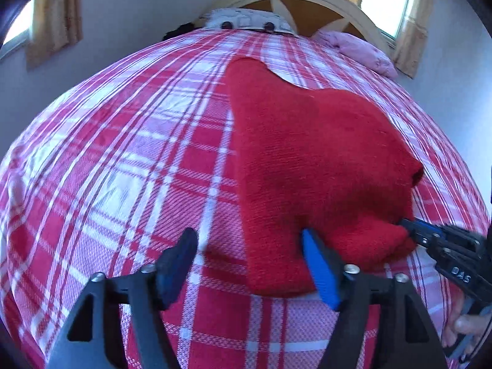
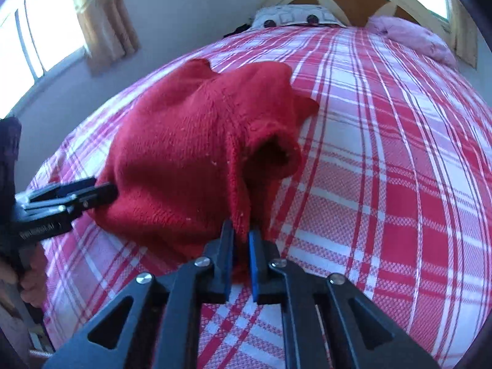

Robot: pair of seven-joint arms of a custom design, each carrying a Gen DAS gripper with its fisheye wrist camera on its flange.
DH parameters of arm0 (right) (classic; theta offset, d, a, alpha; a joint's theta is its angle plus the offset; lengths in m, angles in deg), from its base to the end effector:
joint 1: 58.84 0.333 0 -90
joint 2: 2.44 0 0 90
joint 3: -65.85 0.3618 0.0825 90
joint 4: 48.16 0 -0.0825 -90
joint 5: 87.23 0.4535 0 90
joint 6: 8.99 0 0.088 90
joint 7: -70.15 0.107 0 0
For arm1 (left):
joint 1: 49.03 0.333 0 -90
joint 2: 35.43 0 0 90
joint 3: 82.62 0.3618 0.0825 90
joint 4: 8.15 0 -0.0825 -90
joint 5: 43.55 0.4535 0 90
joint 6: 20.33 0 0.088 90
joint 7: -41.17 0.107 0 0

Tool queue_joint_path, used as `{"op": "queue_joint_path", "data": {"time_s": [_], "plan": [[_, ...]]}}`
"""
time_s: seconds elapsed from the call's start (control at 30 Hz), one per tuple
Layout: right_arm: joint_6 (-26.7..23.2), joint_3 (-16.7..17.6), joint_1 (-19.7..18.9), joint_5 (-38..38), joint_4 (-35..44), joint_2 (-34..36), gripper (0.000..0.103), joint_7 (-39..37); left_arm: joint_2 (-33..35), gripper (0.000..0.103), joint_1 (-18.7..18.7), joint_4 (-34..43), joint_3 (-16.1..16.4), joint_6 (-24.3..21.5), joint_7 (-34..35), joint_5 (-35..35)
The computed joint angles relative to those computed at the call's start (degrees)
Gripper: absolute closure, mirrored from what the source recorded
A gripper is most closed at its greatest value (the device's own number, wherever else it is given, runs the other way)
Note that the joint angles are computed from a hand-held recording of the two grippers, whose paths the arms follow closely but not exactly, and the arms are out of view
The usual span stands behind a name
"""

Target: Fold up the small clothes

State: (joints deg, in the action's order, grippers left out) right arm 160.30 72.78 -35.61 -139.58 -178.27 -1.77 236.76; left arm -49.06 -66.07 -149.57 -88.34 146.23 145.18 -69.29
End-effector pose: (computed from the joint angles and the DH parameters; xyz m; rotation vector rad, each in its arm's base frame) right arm 0.4946 0.3482 0.4116 -1.7540 1.6917 -0.4567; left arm 0.5038 -0.1843 0.4583 -1.6796 2.1531 -0.9251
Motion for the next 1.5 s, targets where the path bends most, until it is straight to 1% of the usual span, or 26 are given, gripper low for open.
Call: {"op": "queue_joint_path", "data": {"time_s": [0.03, 0.07, 0.1, 0.13, 0.17, 0.2, 0.27, 0.33, 0.37, 0.4, 0.43, 0.47, 0.5, 0.53, 0.6, 0.63, 0.67, 0.77, 0.83, 0.97, 1.1, 1.2, 1.33, 1.4, 1.5], "plan": [[0.8, -0.2, -0.2, 0.1, -0.3, -0.2, 0.091, 0.9, -0.2, 0.03, -0.8, 0.3, 1.1, -1.2, 0.8, -2.0], [1.7, -0.3, -0.3, 0.7, -0.8, -0.6, 0.088, 1.4, -0.8, 0.03, -1.0, 0.5, 1.8, -2.4, 1.0, -3.7], [2.1, -0.2, -0.5, 1.6, -1.5, -1.2, 0.072, 1.4, -1.5, 0.03, -0.5, 0.3, 1.7, -2.3, 0.6, -4.1], [1.8, 0.0, -0.7, 0.6, -2.2, -2.3, 0.062, 3.0, -2.3, 0.03, 0.2, -0.3, 1.2, -1.4, -0.2, -3.6], [1.3, 0.6, -1.4, -3.7, -2.7, -3.8, 0.052, 7.5, -3.1, 0.03, 0.9, -1.0, 0.7, 0.1, -1.1, -2.7], [0.2, 1.9, -2.7, -11.0, -3.2, -5.9, 0.052, 14.9, -3.9, 0.03, 1.4, -1.6, 0.4, 1.8, -2.2, -1.9], [-3.9, 4.5, -4.3, -19.5, -3.3, -9.0, 0.051, 24.1, -4.7, 0.03, 2.1, -2.0, 0.3, 4.0, -4.6, -0.4], [-5.5, 5.8, -5.0, -25.3, -2.5, -10.8, 0.051, 29.4, -4.5, 0.03, 3.4, -1.2, -0.8, 4.7, -7.8, 2.8], [-6.3, 6.2, -4.9, -26.9, -1.5, -10.9, 0.047, 30.5, -4.4, 0.03, 4.9, -0.8, -2.1, 5.2, -9.9, 5.4], [-6.9, 6.6, -4.8, -29.0, 0.0, -10.6, 0.037, 32.1, -4.4, 0.03, 7.9, -0.6, -4.9, 5.8, -13.8, 9.4], [-7.3, 6.8, -4.5, -31.1, 1.4, -9.9, 0.031, 33.7, -4.3, 0.03, 10.3, -0.4, -7.0, 6.4, -16.9, 12.6], [-7.9, 6.9, -4.0, -33.2, 3.1, -9.0, 0.02, 35.3, -4.3, 0.03, 13.3, 0.0, -9.8, 6.9, -20.3, 16.2], [-8.4, 6.8, -3.4, -35.1, 5.0, -7.9, 0.017, 36.2, -4.5, 0.03, 16.3, 0.4, -12.7, 7.0, -23.7, 19.9], [-9.1, 6.7, -2.6, -36.1, 6.8, -6.7, 0.016, 36.3, -4.8, 0.029, 17.8, 0.6, -14.1, 6.8, -25.5, 22.3], [-11.6, 6.3, -0.6, -34.1, 10.1, -4.1, 0.008, 33.5, -5.6, 0.029, 23.1, 1.5, -19.2, 5.9, -31.4, 28.6], [-13.2, 6.0, 0.3, -31.8, 11.2, -3.3, 0.006, 31.7, -6.1, 0.029, 24.1, 1.4, -20.1, 6.1, -33.1, 30.4], [-13.9, 5.7, 1.0, -30.7, 12.0, -2.7, 0.005, 31.7, -6.6, 0.029, 24.8, 1.4, -20.7, 6.4, -34.5, 32.0], [-14.5, 4.8, 2.4, -32.9, 12.3, -2.3, 0.002, 36.2, -8.0, 0.029, 27.0, 1.0, -22.5, 6.9, -38.9, 35.9], [-16.8, 4.6, 3.2, -32.4, 11.7, -2.5, 0.001, 36.8, -8.8, 0.029, 28.7, 0.8, -23.9, 6.2, -42.0, 38.4], [-18.6, 4.3, 3.8, -30.0, 11.1, -3.0, 0.001, 36.8, -9.8, 0.029, 29.8, 0.4, -24.6, 5.6, -46.5, 42.2], [-20.8, 4.6, 4.0, -29.2, 10.4, -4.1, 0.0, 37.3, -10.1, 0.029, 28.4, -0.1, -22.9, 5.6, -49.5, 44.4], [-20.9, 4.9, 4.0, -28.4, 10.2, -4.3, 0.0, 36.3, -10.7, 0.029, 28.0, -0.3, -22.6, 5.5, -51.5, 47.1], [-20.5, 4.9, 4.1, -26.9, 10.4, -3.9, 0.0, 34.3, -11.2, 0.029, 26.7, -0.3, -21.4, 5.1, -53.5, 50.0], [-20.4, 5.0, 4.1, -27.1, 10.1, -4.1, 0.0, 34.4, -11.6, 0.029, 26.6, -0.2, -21.4, 5.0, -54.5, 51.4], [-21.8, 5.3, 4.3, -27.2, 10.0, -4.4, 0.0, 34.1, -11.9, 0.029, 26.5, 0.0, -21.5, 4.7, -55.7, 53.3]]}}
